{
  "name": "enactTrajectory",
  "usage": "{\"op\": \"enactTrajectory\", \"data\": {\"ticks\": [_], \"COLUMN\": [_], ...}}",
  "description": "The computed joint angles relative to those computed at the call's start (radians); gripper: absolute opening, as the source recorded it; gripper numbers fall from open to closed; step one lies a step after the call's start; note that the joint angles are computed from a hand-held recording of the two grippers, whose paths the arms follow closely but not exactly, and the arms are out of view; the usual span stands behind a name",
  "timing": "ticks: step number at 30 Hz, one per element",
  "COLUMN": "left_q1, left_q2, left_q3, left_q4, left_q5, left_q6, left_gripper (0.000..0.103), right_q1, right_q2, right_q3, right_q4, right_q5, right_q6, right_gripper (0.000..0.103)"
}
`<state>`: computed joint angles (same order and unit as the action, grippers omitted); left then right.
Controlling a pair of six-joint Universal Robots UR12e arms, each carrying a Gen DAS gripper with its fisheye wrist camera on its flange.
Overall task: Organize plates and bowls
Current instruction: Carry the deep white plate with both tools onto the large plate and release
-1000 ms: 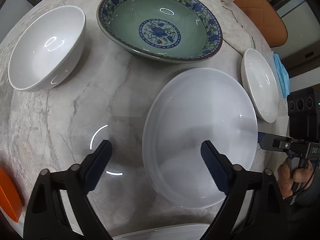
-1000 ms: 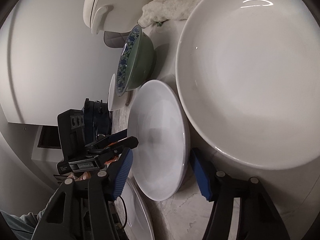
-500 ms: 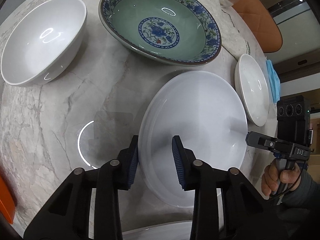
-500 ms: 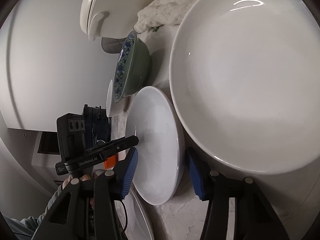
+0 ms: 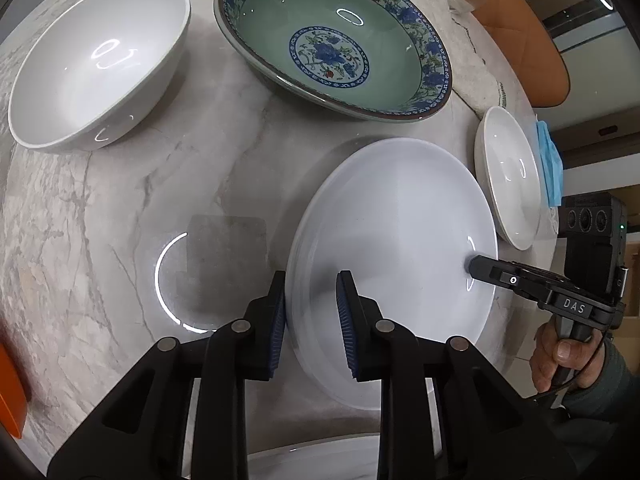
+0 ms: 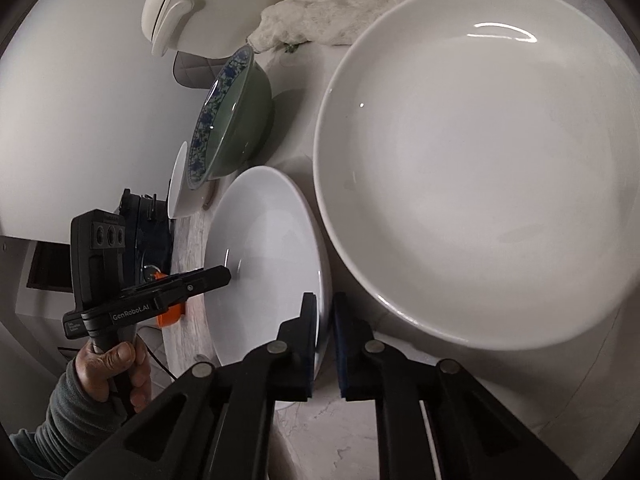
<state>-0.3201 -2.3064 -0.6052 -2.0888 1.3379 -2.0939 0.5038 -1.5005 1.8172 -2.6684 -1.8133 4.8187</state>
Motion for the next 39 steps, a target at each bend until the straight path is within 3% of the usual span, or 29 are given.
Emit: {"op": "enactTrajectory", "data": {"ticks": [9, 14, 24, 28, 34, 39], "left_q1": [0.019, 0.047, 0.164, 0.223, 0.299, 0.335], "left_q2": [0.002, 0.006, 0.044, 0.083, 0.169, 0.216], "left_q3": [0.030, 0.056, 0.077, 0.024, -0.138, -0.242], "left_q4": [-0.035, -0.056, -0.090, -0.089, -0.032, 0.011], "left_q5": [-0.023, -0.035, -0.085, -0.087, -0.068, -0.050], "left_q6": [0.000, -0.016, -0.062, -0.089, -0.131, -0.156], "left_gripper": [0.022, 0.022, 0.022, 0.022, 0.022, 0.022], "right_q1": [-0.006, -0.012, -0.020, -0.017, -0.001, 0.008], "right_q2": [-0.002, 0.004, 0.074, 0.119, 0.194, 0.232], "right_q3": [-0.037, -0.085, -0.237, -0.296, -0.385, -0.426], "right_q4": [0.086, 0.126, 0.185, 0.205, 0.269, 0.301], "right_q5": [0.021, 0.034, 0.144, 0.219, 0.316, 0.358], "right_q6": [-0.020, -0.075, -0.250, -0.313, -0.388, -0.412], "right_gripper": [0.011, 0.011, 0.012, 0.011, 0.012, 0.012]}}
